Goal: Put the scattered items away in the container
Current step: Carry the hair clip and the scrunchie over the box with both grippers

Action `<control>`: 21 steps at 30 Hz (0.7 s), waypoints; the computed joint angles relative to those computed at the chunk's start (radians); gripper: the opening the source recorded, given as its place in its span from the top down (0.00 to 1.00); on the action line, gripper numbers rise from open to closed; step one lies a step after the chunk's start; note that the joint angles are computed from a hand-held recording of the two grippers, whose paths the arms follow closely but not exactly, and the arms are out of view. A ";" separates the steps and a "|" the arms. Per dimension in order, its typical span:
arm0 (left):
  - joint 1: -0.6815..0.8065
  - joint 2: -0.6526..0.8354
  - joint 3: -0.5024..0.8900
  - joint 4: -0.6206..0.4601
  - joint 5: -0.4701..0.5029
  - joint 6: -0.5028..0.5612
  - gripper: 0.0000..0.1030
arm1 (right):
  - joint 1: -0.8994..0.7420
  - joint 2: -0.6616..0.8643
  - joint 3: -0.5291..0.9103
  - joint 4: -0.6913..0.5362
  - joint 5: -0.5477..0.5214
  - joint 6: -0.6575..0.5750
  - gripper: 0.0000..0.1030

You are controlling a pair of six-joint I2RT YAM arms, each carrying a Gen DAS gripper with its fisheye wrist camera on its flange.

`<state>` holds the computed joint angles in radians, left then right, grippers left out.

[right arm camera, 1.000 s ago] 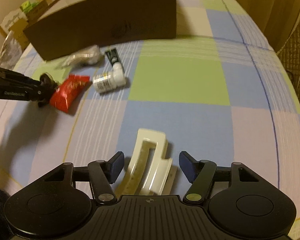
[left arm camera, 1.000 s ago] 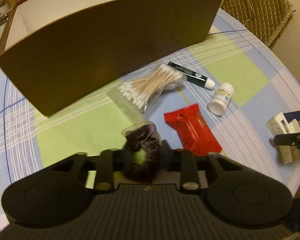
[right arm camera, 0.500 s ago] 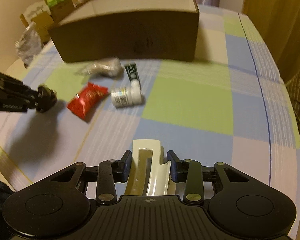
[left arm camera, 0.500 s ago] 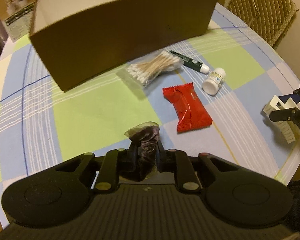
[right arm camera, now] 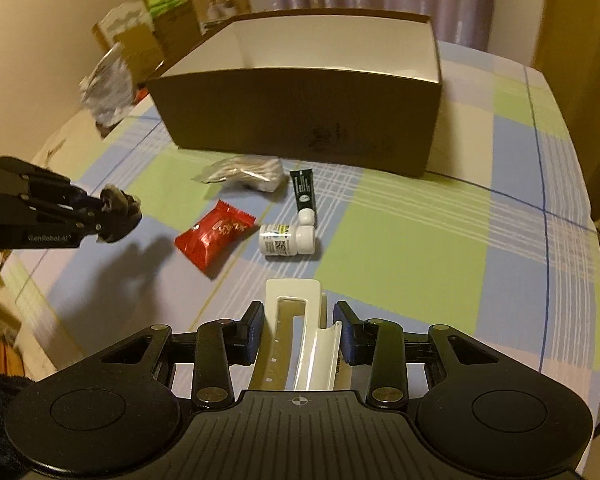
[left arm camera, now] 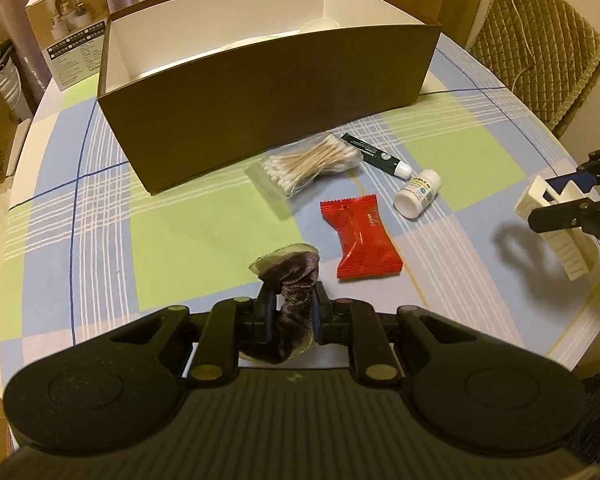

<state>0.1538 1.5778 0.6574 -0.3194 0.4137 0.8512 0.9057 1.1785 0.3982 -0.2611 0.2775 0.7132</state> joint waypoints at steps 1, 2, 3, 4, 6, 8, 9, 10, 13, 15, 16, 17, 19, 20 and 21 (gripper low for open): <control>0.003 -0.012 -0.009 0.002 0.001 -0.006 0.87 | -0.009 -0.002 0.000 0.001 -0.008 -0.020 0.61; 0.005 -0.023 -0.016 0.003 0.002 -0.011 0.87 | -0.017 -0.010 -0.002 -0.001 -0.014 -0.037 0.61; 0.008 -0.035 -0.024 0.005 0.002 -0.017 0.87 | -0.025 -0.016 -0.003 -0.001 -0.020 -0.055 0.61; 0.011 -0.047 -0.031 0.006 0.002 -0.022 0.87 | -0.034 -0.019 -0.003 0.001 -0.026 -0.076 0.61; 0.016 -0.067 -0.044 0.008 0.002 -0.030 0.87 | -0.049 -0.021 0.001 0.001 -0.037 -0.108 0.61; 0.020 -0.088 -0.054 0.010 0.001 -0.039 0.87 | -0.066 -0.023 0.007 0.001 -0.053 -0.136 0.61; 0.023 -0.096 -0.057 0.008 0.001 -0.042 0.87 | -0.075 -0.025 0.009 0.003 -0.064 -0.149 0.61; 0.026 -0.104 -0.058 0.005 0.003 -0.043 0.87 | -0.085 -0.025 0.013 0.006 -0.078 -0.162 0.61; 0.034 -0.118 -0.048 -0.018 0.014 -0.039 0.87 | -0.112 -0.030 0.026 0.008 -0.119 -0.183 0.61; 0.037 -0.118 -0.032 -0.036 0.024 -0.030 0.87 | -0.139 -0.033 0.033 0.018 -0.157 -0.187 0.61; 0.038 -0.115 -0.021 -0.045 0.030 -0.027 0.87 | -0.151 -0.030 0.040 0.020 -0.171 -0.186 0.61; 0.039 -0.110 -0.007 -0.054 0.037 -0.023 0.87 | -0.163 -0.027 0.047 0.024 -0.188 -0.184 0.61; 0.039 -0.100 0.019 -0.071 0.048 -0.017 0.87 | -0.186 -0.022 0.058 0.036 -0.221 -0.183 0.61; 0.038 -0.094 0.033 -0.079 0.053 -0.015 0.87 | -0.201 -0.015 0.064 0.046 -0.241 -0.182 0.61; 0.039 -0.087 0.049 -0.088 0.060 -0.011 0.87 | -0.215 -0.007 0.071 0.054 -0.257 -0.180 0.61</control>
<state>0.1930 1.4904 0.7060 -0.4070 0.4741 0.8404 0.6907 1.1717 0.4688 -0.2070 0.0201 0.5327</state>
